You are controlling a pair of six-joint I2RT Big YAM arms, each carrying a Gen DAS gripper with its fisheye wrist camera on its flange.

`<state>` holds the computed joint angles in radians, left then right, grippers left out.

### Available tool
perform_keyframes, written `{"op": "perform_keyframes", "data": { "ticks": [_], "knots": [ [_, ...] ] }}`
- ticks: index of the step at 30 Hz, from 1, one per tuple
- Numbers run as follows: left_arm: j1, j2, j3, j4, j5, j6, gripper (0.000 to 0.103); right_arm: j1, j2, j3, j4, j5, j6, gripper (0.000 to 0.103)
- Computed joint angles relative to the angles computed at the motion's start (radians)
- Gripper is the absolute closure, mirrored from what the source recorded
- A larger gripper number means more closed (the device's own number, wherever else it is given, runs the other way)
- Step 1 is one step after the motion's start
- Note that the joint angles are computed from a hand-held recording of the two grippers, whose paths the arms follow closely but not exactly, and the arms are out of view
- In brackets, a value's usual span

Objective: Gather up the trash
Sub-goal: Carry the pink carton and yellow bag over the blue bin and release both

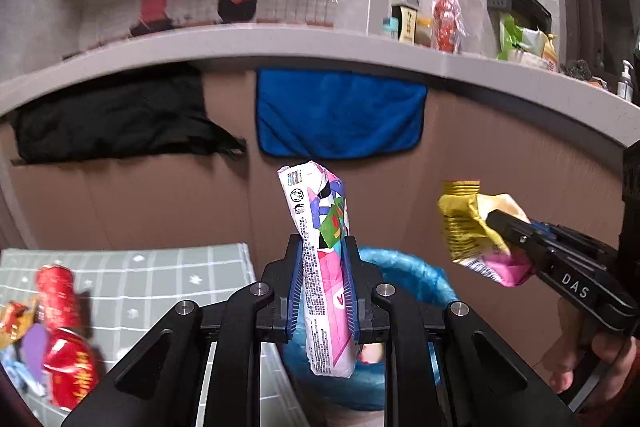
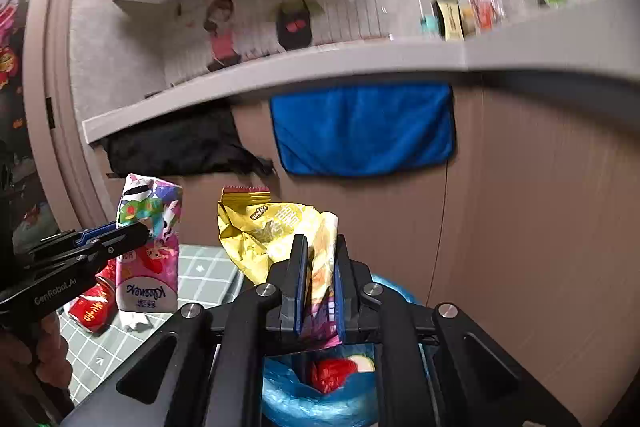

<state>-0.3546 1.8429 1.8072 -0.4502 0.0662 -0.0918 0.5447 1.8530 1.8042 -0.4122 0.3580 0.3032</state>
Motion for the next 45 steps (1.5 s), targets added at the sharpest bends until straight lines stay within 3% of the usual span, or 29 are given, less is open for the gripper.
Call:
{"op": "perform_keyframes", "data": {
  "ticks": [6,19,38,42,45],
  "knots": [
    [0.001,0.088,0.096,-0.086,0.038,-0.046,0.084,-0.031,0.045,0.044,-0.053,-0.025,0.01,0.092],
    [-0.009,0.143,0.107,-0.101,0.047,-0.059,0.084,-0.056,0.082,0.05,-0.086,-0.049,0.046,0.092],
    [-0.007,0.225,0.217,-0.198,0.076,-0.07,0.083,-0.077,0.146,0.106,-0.162,-0.099,0.092,0.092],
    [0.009,0.251,0.26,-0.241,0.163,-0.114,0.079,-0.079,0.146,0.1,-0.146,-0.112,0.101,0.084],
    [0.02,0.229,0.229,-0.192,0.181,-0.142,0.068,-0.074,0.141,0.092,-0.141,-0.094,0.103,0.068]
  ]
}}
